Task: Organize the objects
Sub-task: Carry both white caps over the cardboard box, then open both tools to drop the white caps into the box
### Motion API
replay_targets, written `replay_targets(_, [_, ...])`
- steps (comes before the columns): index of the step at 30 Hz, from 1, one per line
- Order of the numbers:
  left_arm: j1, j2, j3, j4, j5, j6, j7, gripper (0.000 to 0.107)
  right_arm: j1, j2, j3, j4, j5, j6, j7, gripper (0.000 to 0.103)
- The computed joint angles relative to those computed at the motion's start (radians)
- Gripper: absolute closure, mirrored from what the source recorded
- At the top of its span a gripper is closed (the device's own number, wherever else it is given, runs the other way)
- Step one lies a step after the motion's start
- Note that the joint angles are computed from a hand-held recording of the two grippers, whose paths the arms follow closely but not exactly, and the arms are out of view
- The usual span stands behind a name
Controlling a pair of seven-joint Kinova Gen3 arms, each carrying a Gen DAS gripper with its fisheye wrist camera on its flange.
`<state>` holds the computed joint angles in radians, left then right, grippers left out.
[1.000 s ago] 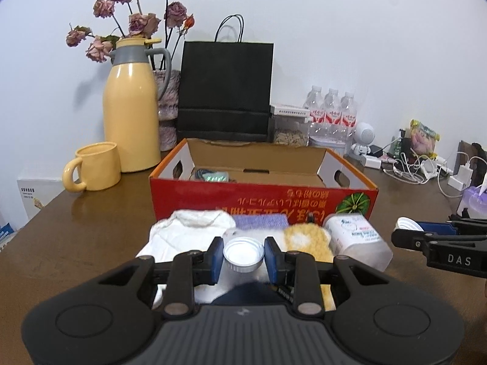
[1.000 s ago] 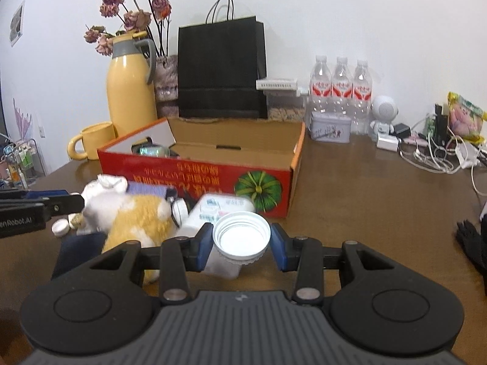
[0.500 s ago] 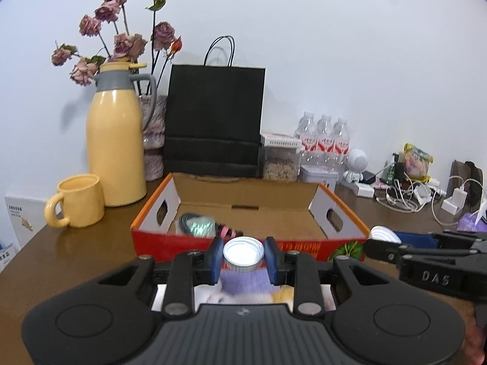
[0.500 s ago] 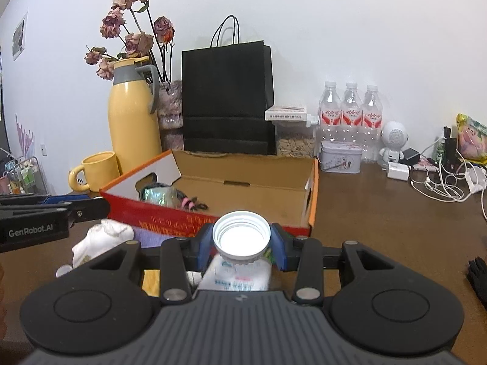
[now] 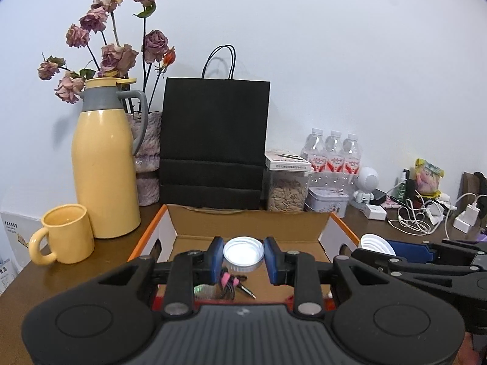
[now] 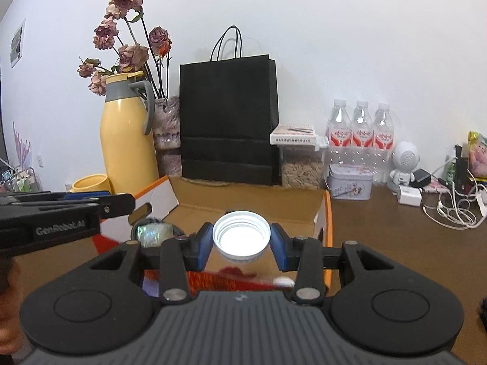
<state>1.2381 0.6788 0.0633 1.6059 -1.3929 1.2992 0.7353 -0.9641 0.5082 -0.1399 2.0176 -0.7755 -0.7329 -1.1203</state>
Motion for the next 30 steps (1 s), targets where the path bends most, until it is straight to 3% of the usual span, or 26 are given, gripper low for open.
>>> replay_targets(13, [-0.104, 0.015, -0.035, -0.049, 0.009, -0.091, -0.076, 0.08, 0.017, 0.084, 0.061, -0.199, -0.012, 0.147, 0.102, 0.062])
replay_targets(23, [-0.162, 0.038, -0.069, -0.084, 0.049, -0.186, -0.173, 0.08, 0.005, 0.142, 0.137, -0.307, -0.087, 0.263, 0.167, 0.062])
replay_targets(30, [-0.159, 0.049, -0.098, -0.093, 0.075, -0.205, -0.199, 0.08, -0.023, 0.16, 0.191, -0.341, -0.149, 0.323, 0.212, 0.062])
